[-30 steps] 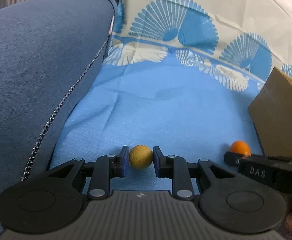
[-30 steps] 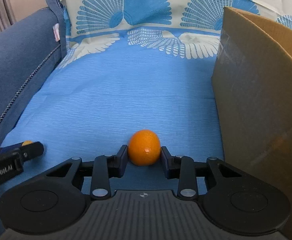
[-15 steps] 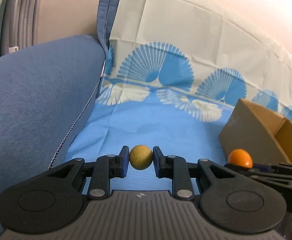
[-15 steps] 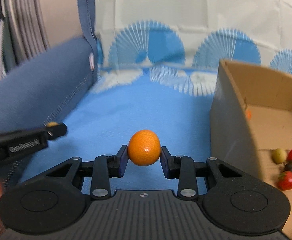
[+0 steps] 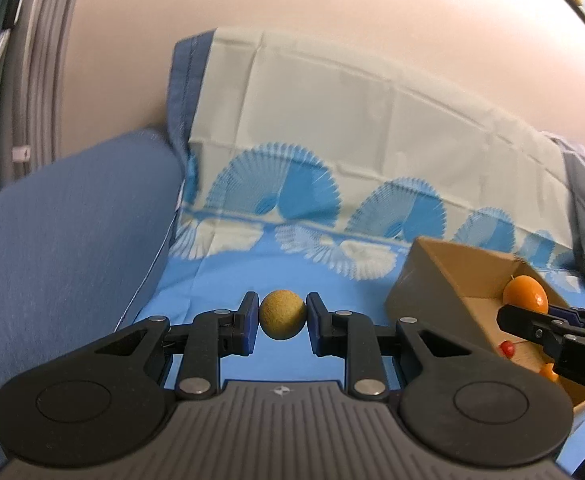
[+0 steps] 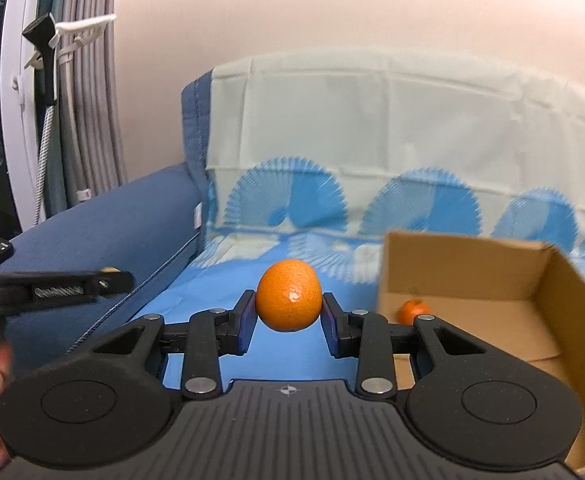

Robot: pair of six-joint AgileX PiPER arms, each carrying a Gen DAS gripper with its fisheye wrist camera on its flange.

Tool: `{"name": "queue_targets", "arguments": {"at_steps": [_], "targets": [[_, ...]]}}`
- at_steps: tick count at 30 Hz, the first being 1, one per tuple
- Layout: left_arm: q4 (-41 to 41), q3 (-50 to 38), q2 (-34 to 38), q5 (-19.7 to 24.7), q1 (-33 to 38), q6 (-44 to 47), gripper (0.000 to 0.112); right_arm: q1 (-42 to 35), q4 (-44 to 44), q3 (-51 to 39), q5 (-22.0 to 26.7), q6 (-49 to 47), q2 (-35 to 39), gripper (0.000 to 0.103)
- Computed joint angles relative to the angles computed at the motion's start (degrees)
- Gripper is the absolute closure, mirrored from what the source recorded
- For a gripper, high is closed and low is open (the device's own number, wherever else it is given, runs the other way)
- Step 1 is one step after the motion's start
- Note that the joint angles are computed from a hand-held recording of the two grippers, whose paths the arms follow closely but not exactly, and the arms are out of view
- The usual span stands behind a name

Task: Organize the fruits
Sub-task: 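Lift the mandarin and yellow-green fruit and carry both above the box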

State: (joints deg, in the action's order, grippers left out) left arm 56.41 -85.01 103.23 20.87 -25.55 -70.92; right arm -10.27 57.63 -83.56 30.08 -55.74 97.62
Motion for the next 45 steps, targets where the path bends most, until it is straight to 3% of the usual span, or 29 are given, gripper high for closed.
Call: {"name": "queue_targets", "arguments": {"at_steps": [8, 20, 45], "targets": [[1.5, -2.8, -1.1, 0.7, -4.1, 0.3, 0.084, -8.2, 6.4, 2.2, 1.5, -6.5, -1.8, 0.067], [3.6, -10.1, 4.2, 2.5, -10.6, 4.1, 0.084, -16.1, 12.6, 2.8, 2.3, -11.5, -1.0, 0.067], [-13.2, -19.2, 14.4, 1.6, -12.5, 20.1, 0.084, -18.4, 9.6, -0.4, 1.8, -8.6, 2.2, 0.067]]}}
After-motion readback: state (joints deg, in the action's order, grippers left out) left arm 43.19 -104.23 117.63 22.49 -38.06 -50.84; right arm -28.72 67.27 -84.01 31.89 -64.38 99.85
